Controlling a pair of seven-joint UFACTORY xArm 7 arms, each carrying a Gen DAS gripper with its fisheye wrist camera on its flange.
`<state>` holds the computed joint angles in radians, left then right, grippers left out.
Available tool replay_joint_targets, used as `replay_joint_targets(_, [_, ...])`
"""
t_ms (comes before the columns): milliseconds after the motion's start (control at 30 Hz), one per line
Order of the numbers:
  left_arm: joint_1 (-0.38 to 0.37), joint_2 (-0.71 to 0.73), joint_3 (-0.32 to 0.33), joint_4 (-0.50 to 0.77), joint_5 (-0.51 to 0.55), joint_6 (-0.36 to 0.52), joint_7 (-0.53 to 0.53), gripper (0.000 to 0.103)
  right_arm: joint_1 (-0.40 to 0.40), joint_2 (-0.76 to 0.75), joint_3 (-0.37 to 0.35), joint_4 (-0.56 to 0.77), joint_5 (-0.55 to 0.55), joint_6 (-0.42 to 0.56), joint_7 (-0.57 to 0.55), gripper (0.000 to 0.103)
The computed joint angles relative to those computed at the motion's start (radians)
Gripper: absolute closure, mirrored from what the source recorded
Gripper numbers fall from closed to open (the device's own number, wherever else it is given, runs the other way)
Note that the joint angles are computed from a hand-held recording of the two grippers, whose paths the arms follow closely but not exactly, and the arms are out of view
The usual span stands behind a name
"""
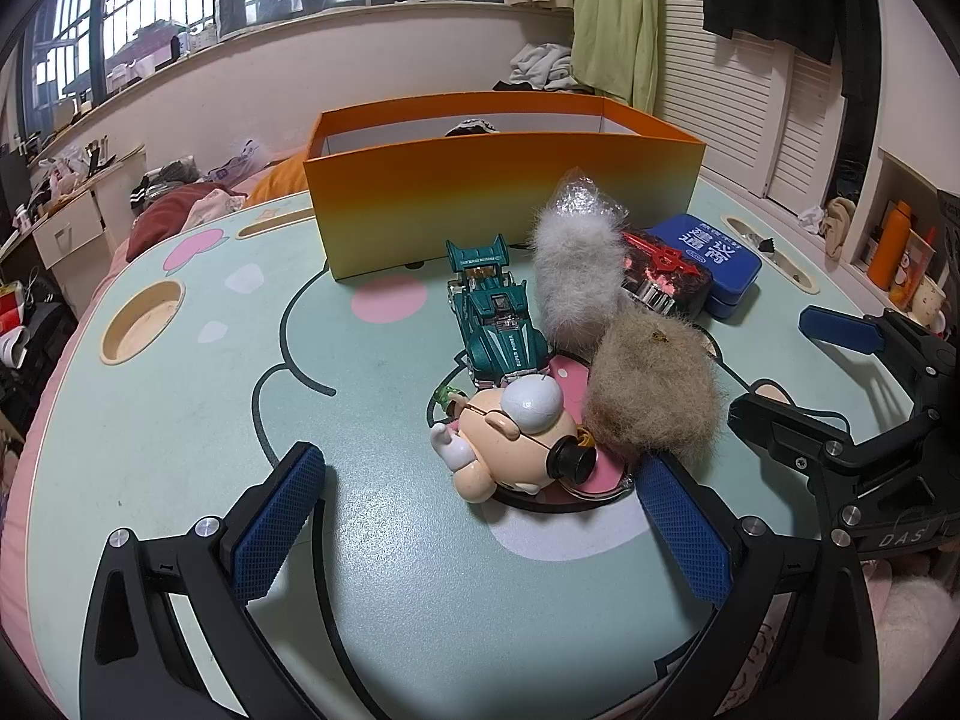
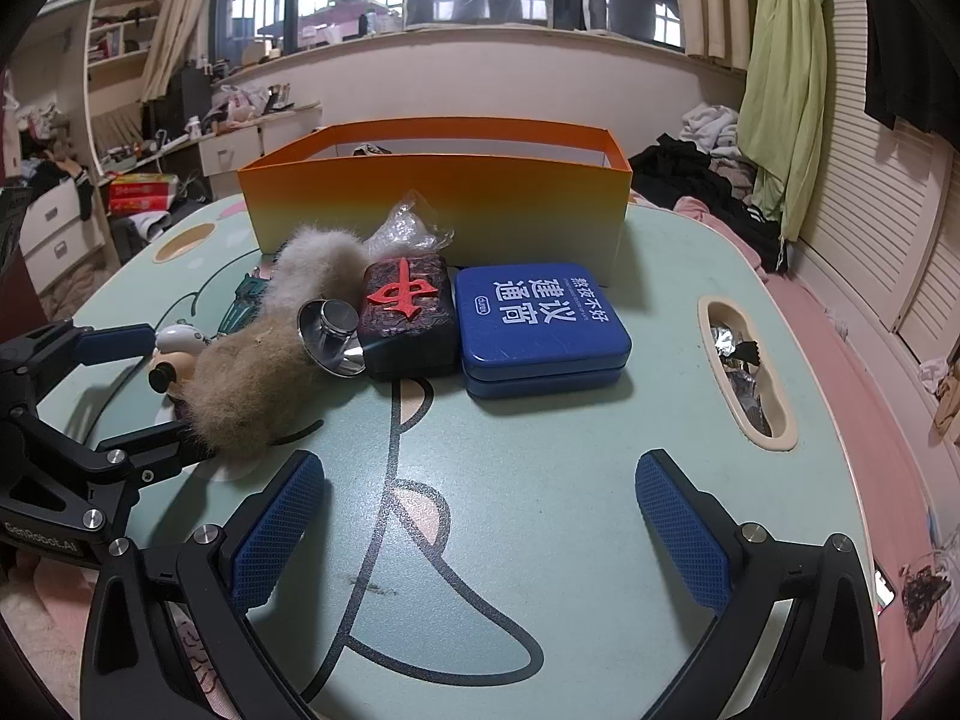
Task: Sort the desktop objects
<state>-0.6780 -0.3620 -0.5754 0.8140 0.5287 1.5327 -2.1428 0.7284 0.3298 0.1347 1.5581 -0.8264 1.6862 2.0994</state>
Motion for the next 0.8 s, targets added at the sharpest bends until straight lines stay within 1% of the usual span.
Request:
replay_joint_targets(267, [-0.004, -0.013, -0.005, -0.006, 0.008, -0.004, -0.01, 0.0, 0.0, 0.002, -0.001, 0.002, 0.0, 0.0, 0.0, 0.0])
replay_joint_targets(367, [-0.004, -0.029, -0.022, -0.01, 0.021, 0.005, -0.035, 0.001, 0.0, 0.002, -0.001, 0.002, 0.0, 0.0, -0.001, 0.0])
replay_joint_targets(400, [-0.003, -0.031, -0.031, -0.009, 0.029, 0.011, -0.045, 0.003, 0.001, 0.002, -0.001, 0.002, 0.0, 0.0, -0.001, 0.0])
replay_joint_targets(500, [-0.001, -0.031, -0.049, -0.002, 0.049, 0.03, -0.065, 0.016, 0.001, 0.003, -0.001, 0.002, 0.0, 0.0, -0.001, 0.0])
replay_joint_targets(567, [-0.006, -0.042, -0.04, -0.015, 0.051, 0.009, -0.058, 0.026, 0.001, 0.002, -0.001, 0.002, -0.001, 0.0, 0.0, 0.0])
replay_joint_targets(600, [-0.007, -0.05, -0.034, -0.025, 0.049, -0.008, -0.057, 0.037, 0.001, 0.002, -0.001, 0.002, -0.001, 0.001, 0.001, 0.0])
replay_joint_targets(633, [-0.008, -0.063, -0.025, -0.041, 0.048, -0.035, -0.052, 0.045, 0.0, 0.003, -0.002, 0.003, -0.002, 0.001, -0.002, 0.0])
replay_joint_targets(667, [-0.003, -0.062, -0.028, -0.042, 0.053, -0.035, -0.044, 0.048, 0.0, 0.004, -0.003, 0.005, -0.004, 0.001, -0.001, 0.0])
replay_joint_targets(700, [-0.001, -0.066, -0.028, -0.048, 0.054, -0.045, -0.04, 0.057, 0.0, 0.005, -0.004, 0.006, -0.006, 0.001, 0.0, 0.0])
replay_joint_targets(800, [0.01, -0.064, -0.041, -0.046, 0.053, -0.036, -0.047, 0.057, 0.002, 0.007, -0.005, 0.014, -0.007, 0.007, 0.001, 0.0])
